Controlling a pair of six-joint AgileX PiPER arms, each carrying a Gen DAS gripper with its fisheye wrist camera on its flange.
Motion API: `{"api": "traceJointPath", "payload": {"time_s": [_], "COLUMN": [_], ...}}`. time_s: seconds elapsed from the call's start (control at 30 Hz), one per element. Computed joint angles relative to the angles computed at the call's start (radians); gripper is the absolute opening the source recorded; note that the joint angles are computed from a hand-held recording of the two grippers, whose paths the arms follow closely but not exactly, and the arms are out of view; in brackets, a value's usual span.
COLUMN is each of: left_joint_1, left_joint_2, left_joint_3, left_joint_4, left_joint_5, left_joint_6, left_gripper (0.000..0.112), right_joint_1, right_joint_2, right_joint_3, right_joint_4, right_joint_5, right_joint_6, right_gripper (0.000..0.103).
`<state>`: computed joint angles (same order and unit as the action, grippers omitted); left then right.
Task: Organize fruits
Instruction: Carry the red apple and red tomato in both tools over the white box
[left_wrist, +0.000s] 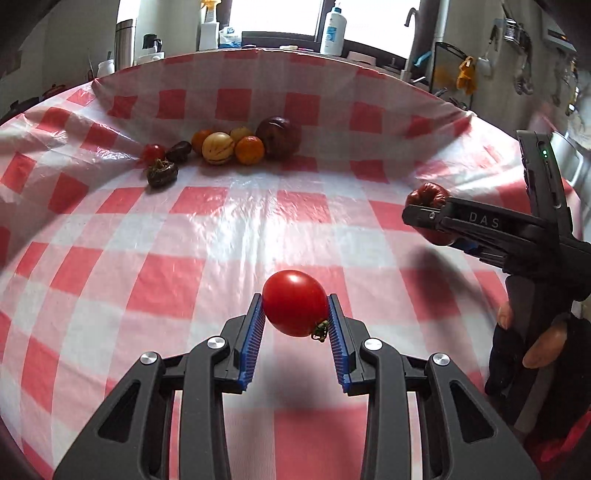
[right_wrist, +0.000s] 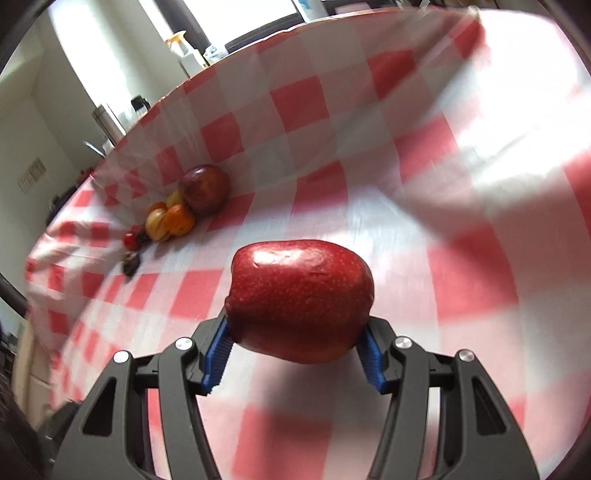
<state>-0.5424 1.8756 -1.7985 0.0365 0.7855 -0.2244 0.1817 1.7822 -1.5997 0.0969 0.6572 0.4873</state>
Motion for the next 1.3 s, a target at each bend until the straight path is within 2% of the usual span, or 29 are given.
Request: {"api": "traceJointPath", "payload": {"time_s": [0.17, 0.27, 0.37, 0.6, 0.73, 0.87, 1.1, 1.2, 1.3], "left_joint_1": [-0.024, -0.047, -0.061, -0.114, -0.135, -0.106, 0.074, 0.244, 0.455], "left_joint_2": [-0.176, -0.273, -0.346, -0.491, -0.573, -0.64, -0.769, -0.826, -0.866], "left_joint_3": [0.231, 0.344, 0.431, 0.578, 0.63, 0.66, 0.762, 0.82, 0.872], "left_joint_4": [0.001, 0.031, 0.046, 0.099, 0.136, 0.117, -0.096, -0.322, -0.571], "left_joint_5": [-0.077, -0.107, -0.119, -0.133, -0.149, -0.17, -0.217, -0.209, -0.154], "left_joint_6": [0.003, -0.017, -0.037, -0.087, -0.115, -0.104, 0.086, 0.301, 0.55], "left_gripper": [0.032, 0.032, 0.032, 0.032, 0.032, 0.032, 0.032, 0.032, 0.032], "right_joint_1": [0.102, 0.171, 0.204, 0.339, 0.427, 0.52, 0.697, 0.771, 0.853], "right_joint_2": [-0.191, -0.284, -0.321, -0.438, -0.47, -0.481, -0.434, -0.386, -0.301], "right_joint_3": [0.223, 0.314, 0.347, 0.402, 0.376, 0.329, 0.204, 0.139, 0.04], "right_joint_4": [-0.148, -0.255, -0.289, -0.426, -0.528, -0.623, -0.779, -0.821, -0.856], "right_joint_5": [-0.094, -0.1, -0.091, -0.014, 0.057, 0.143, 0.309, 0.36, 0.415], "right_joint_6": [0.197, 0.324, 0.363, 0.506, 0.589, 0.645, 0.691, 0.685, 0.64], "right_gripper": [0.059, 0.059, 0.059, 0.059, 0.059, 0.059, 0.059, 0.059, 0.059]}}
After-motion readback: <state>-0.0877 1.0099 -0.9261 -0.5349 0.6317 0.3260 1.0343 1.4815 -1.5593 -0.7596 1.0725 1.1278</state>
